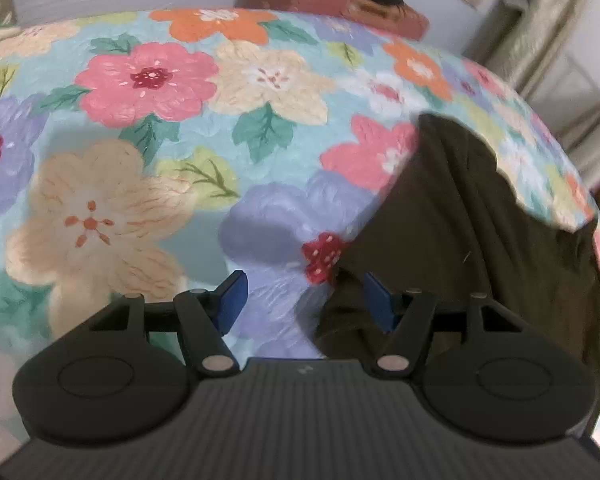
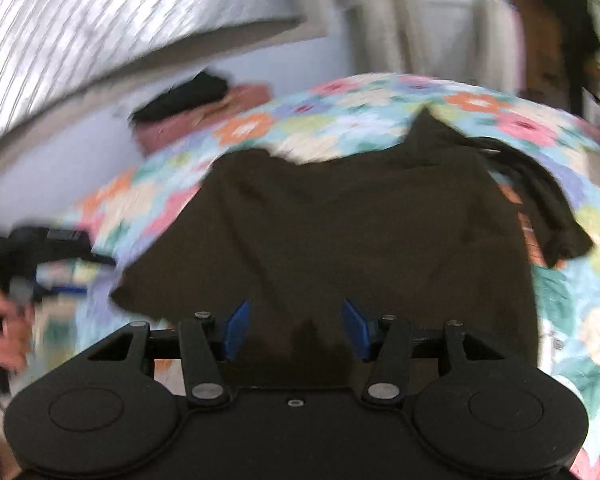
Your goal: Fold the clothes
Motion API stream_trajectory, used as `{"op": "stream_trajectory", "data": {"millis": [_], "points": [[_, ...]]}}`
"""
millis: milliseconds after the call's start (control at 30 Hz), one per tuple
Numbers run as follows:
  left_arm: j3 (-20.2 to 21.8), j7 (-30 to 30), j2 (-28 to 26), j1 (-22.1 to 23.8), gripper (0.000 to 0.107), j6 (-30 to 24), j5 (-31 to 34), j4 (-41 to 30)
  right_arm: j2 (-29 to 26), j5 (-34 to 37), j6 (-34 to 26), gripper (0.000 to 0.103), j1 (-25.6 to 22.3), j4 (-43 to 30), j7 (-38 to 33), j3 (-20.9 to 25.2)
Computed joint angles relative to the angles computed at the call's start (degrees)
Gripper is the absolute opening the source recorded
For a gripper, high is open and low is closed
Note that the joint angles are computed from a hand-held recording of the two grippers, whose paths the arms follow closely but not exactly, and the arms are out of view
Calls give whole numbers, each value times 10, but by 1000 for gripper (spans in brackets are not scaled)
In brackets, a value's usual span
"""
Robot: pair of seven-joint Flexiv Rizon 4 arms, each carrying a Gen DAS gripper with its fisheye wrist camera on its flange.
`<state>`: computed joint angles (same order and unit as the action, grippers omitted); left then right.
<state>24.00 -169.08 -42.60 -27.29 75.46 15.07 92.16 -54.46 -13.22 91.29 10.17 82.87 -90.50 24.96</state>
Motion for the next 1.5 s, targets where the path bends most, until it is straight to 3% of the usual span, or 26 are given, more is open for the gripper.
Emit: {"op": "stream_trajectory", "data": {"millis": [33,100,200,233,267,300,400,467,533,600,667,733,800,833,933,1000,1067,1133,1200,1233,1267,1300,1333,1400,1467,1500], "points": [[-20,5,1,21,63,42,-4,15,-3,-16,-12,57,2,-2,-18,5],[-100,-4,0,93,65,110,8,34,-3,-31,-4,57,17,4,-46,-4],[-221,86,-41,187,62,220,-68,51,-2,-46,-4,57,34,14,-73,-11],[-230,94,-53,192,43,239,-73,46,-2,-51,-1,57,40,15,-83,-16],[-221,122,-59,181,18,249,-92,42,-4,-57,1,57,46,17,-93,-21],[-193,114,-64,162,9,250,-76,26,-4,-57,7,58,55,17,-93,-33],[-139,148,-83,120,9,340,-78,0,-12,-70,23,58,71,11,-92,-55],[-120,200,-92,104,9,370,-61,-27,-31,-85,-21,58,41,-13,-125,-1],[-170,256,-93,138,9,353,-7,-59,-49,-47,-96,58,9,-49,-205,71],[-245,316,-102,182,9,312,43,-91,-56,5,-134,58,3,-76,-265,98],[-296,375,-109,205,10,255,62,-111,-63,-35,-58,57,25,-72,-202,50],[-327,417,-115,217,11,217,57,-122,-68,-50,-9,47,52,-82,-145,-7],[-321,429,-115,212,12,205,39,-122,-82,-22,-23,0,49,-111,-144,-1],[-313,429,-112,206,16,203,29,-118,-89,-14,-33,0,40,-125,-139,12],[-276,412,-100,187,27,225,-6,-92,-94,20,-8,0,46,-138,-95,-12],[-217,401,-93,151,33,241,-30,-82,-91,36,0,0,55,-146,-51,-40],[-194,404,-90,137,36,255,-47,-70,-99,18,-16,0,36,-156,-27,-19],[-212,414,-92,152,33,274,-58,-61,-100,31,-41,2,-3,-146,-96,56],[-267,424,-105,192,28,293,-66,-61,-109,21,-69,16,-43,-134,-154,135],[-307,427,-117,220,19,310,-66,-62,-114,14,-78,28,-55,-127,-172,163],[-347,429,-130,247,17,325,-63,-64,-114,16,-90,58,-57,-123,-190,176],[-377,433,-142,267,17,336,-60,-67,-114,17,-91,71,-52,-120,-205,177],[-403,438,-154,283,15,351,-56,-70,-109,33,-78,71,-35,-117,-227,160],[-447,457,-171,308,14,363,-39,-75,-94,57,-46,71,29,-120,-242,77],[-469,480,-177,318,14,367,-31,-76,-99,23,4,66,86,-132,-166,-16],[-460,489,-171,312,14,369,-40,-72,-106,10,22,34,110,-142,-126,-59]]}}
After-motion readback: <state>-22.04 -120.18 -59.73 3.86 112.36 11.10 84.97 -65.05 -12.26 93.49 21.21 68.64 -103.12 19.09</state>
